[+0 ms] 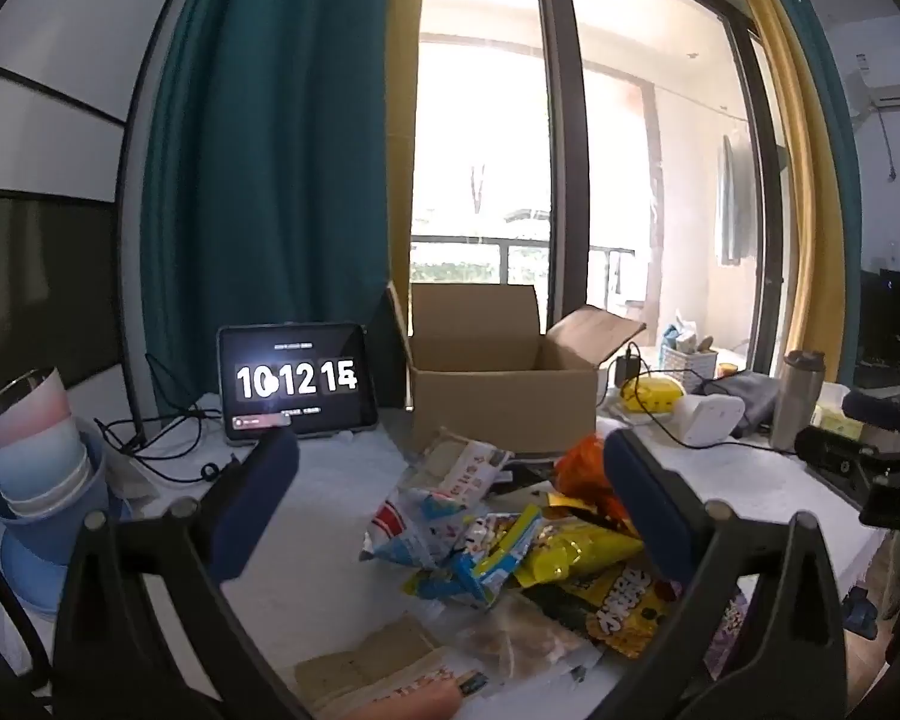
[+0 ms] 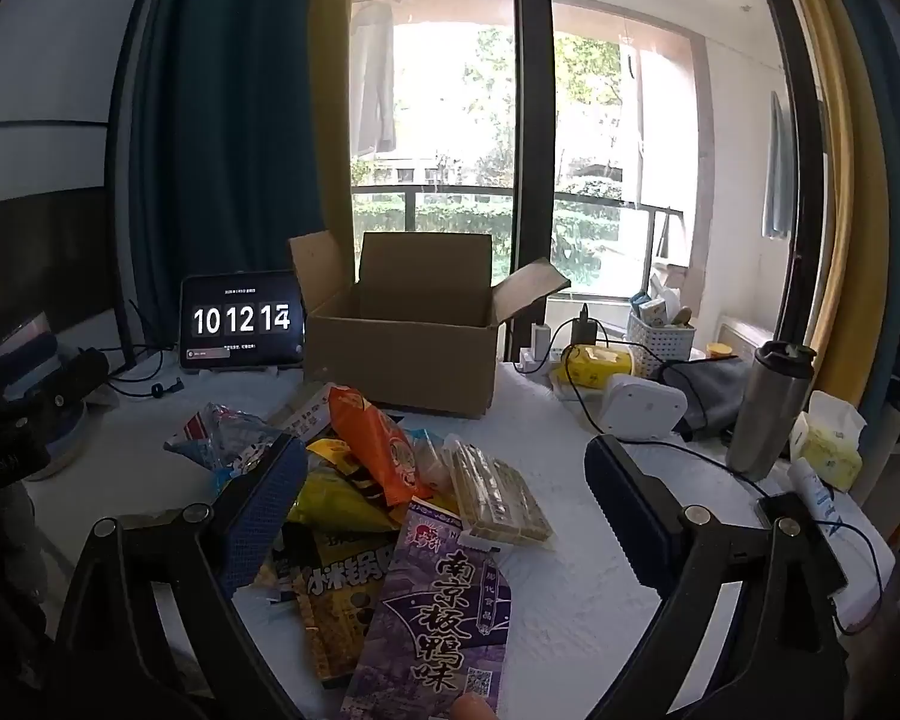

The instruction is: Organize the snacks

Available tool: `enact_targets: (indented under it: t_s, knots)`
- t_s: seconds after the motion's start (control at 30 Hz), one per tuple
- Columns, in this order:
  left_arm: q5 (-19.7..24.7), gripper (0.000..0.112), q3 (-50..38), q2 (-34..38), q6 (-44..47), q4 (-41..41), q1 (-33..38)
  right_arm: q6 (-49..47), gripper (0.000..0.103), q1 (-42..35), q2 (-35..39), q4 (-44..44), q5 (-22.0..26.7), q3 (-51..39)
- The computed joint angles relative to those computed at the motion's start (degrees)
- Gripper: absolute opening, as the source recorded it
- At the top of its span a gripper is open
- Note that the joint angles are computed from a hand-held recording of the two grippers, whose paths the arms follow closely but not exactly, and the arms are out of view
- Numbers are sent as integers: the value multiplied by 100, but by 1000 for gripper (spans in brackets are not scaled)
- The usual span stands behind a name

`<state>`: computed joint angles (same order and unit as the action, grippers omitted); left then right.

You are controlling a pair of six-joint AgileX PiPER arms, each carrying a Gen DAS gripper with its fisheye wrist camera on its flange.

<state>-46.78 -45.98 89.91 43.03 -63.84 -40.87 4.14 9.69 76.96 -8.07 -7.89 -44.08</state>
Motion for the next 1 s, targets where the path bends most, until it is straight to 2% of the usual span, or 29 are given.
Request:
enact_targets:
  t_s: [0.13, 0.33, 1.0]
  knots:
    - [1, 102, 25, -3, -66, 10, 13, 213, 96, -31, 2, -202, 19, 6]
    - [47, 102, 24, -5, -82, 11, 22, -102, 96, -27, 10, 188, 2, 32]
    - [118, 102, -24, -81, 68, -96, 26, 471, 96, -44, 14, -331, -19, 60]
